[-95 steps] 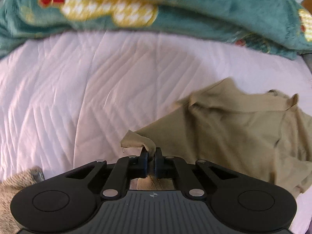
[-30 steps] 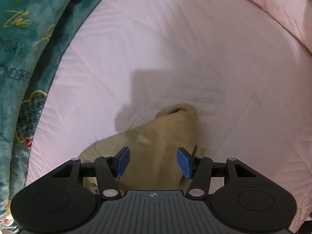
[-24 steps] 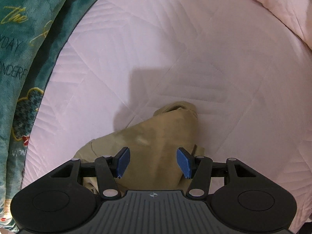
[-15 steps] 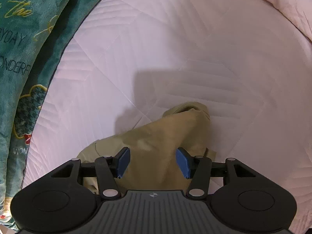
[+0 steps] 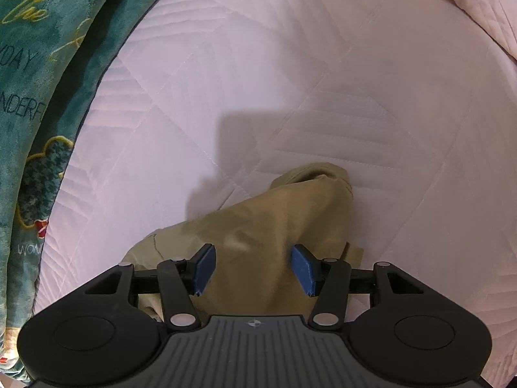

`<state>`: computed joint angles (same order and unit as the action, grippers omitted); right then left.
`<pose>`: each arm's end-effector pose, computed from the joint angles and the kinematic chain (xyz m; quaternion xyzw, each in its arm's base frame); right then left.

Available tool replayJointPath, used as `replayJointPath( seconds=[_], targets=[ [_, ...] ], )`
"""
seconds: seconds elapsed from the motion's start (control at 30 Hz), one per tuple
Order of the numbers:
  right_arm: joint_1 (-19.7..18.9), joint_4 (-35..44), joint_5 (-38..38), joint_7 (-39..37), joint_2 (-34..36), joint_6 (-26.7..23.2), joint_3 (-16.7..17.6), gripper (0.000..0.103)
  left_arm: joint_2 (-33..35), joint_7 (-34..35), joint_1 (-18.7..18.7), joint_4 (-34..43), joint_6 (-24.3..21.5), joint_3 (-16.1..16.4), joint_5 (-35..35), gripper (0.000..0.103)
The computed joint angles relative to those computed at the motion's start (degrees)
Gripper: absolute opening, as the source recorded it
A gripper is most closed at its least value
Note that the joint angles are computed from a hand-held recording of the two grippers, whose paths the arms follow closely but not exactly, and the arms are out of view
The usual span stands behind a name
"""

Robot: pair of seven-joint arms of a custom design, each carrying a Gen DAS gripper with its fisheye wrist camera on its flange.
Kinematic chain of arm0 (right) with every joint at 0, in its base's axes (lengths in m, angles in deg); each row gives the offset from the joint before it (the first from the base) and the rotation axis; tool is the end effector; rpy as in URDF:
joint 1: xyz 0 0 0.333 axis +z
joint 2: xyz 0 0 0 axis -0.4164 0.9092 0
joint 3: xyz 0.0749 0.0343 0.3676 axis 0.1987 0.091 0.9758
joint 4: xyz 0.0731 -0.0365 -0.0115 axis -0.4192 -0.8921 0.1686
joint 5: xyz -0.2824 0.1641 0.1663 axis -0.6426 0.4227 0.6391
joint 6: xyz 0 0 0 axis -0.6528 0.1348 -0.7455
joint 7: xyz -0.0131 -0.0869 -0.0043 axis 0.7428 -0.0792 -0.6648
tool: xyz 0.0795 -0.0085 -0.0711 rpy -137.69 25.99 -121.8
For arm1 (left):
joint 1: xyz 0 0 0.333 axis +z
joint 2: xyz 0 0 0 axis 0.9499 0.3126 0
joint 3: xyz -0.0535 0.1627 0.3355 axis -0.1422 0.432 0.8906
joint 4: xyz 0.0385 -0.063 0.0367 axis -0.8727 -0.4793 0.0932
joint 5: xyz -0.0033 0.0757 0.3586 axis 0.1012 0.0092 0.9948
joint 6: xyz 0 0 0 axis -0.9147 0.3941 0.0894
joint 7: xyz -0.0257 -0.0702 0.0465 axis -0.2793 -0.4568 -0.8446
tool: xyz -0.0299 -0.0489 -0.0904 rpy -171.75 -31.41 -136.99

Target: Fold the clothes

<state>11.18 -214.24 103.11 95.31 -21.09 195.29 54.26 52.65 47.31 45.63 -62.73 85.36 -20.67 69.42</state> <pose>0.3280 0.2459 0.4006 -0.6113 0.7569 0.0101 0.2308 0.5740 -0.3585 0.4404 -0.5559 0.8244 0.0496 0.0939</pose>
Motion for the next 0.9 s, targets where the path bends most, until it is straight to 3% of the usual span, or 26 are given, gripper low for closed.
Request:
replayJointPath(
  seconds=[0.23,0.43,0.67,0.9],
  targets=[
    [-0.4,0.7,0.0,-0.8,0.6,-0.1,0.2,0.055,-1.8,0.0,0.8,-2.2,0.9,-0.1,-0.8,0.055],
    [-2.1,1.0,-2.5,0.9,0.5,-0.4,1.4,0.055,-8.1,-2.6,2.8,-9.4,2.0,-0.2,-1.7,0.055],
    [-5.8,2.3,-11.4,6.1,-0.7,-2.1,4.2,0.055,-29.1,-11.8,9.8,-32.2,7.1,-0.6,-2.6,0.054],
    [-8.8,4.5,-21.5,9.4,-1.6,-6.6,6.0,0.056,-52.1,-20.4,17.9,-53.7,4.6,-1.4,-7.4,0.053]
  ],
)
